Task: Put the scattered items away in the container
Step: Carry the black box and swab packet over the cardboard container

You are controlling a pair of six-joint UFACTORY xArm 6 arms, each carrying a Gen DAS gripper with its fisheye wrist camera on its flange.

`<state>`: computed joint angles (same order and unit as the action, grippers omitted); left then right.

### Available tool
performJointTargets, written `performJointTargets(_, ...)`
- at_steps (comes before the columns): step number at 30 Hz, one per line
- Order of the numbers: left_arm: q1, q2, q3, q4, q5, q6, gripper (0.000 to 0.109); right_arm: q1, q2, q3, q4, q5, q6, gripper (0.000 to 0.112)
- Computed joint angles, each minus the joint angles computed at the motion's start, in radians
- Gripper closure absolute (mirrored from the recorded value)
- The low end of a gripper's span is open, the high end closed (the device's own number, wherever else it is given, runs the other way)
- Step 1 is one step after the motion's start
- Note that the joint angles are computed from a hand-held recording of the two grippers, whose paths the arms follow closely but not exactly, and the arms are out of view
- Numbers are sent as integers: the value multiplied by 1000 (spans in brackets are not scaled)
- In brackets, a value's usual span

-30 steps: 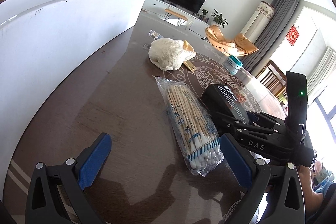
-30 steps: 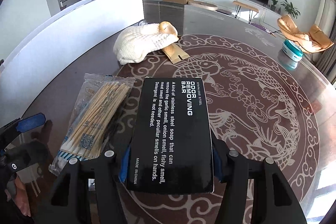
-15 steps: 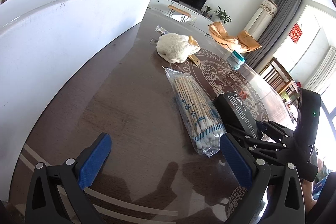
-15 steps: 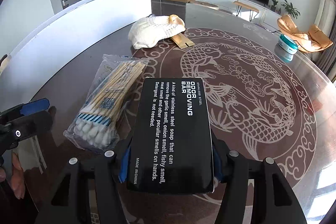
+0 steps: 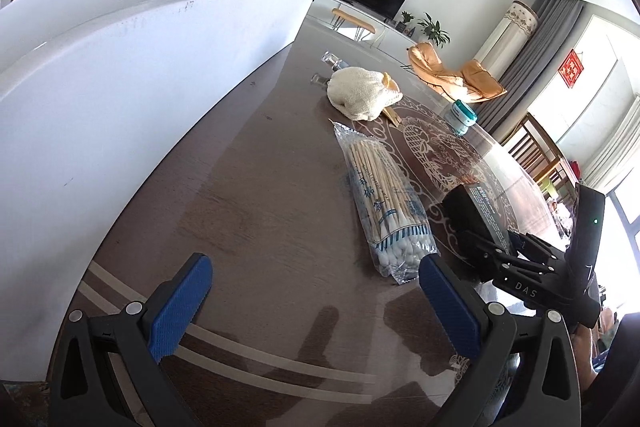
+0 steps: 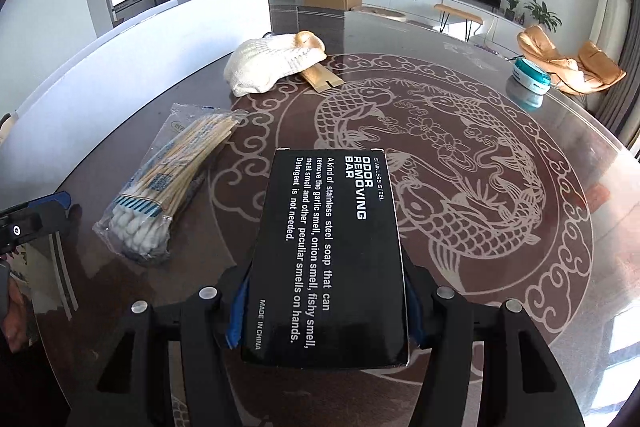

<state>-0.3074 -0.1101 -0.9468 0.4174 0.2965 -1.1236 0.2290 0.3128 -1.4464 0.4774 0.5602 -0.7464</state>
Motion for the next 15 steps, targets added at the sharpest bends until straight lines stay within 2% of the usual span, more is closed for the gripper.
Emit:
performJointTargets(4,13,-17,16,-95,-29,74,6,-40,1,-1,-7,-3,9,52)
performJointTargets(7,-2,26,-41,-210,-27,188,6,-57,3,-8,1,7,-2,52)
performJointTargets(9,-22,76,-111,-237,2,232,6,-59,3,-9,3,9,-15,52)
performJointTargets(12,-55,201,-295,-186,142,264,6,-62,14,-26,10,20,-32,52)
performJointTargets(15,-86,374,-547,-141,391,295,6,-68,33,-58,0,45,-32,50)
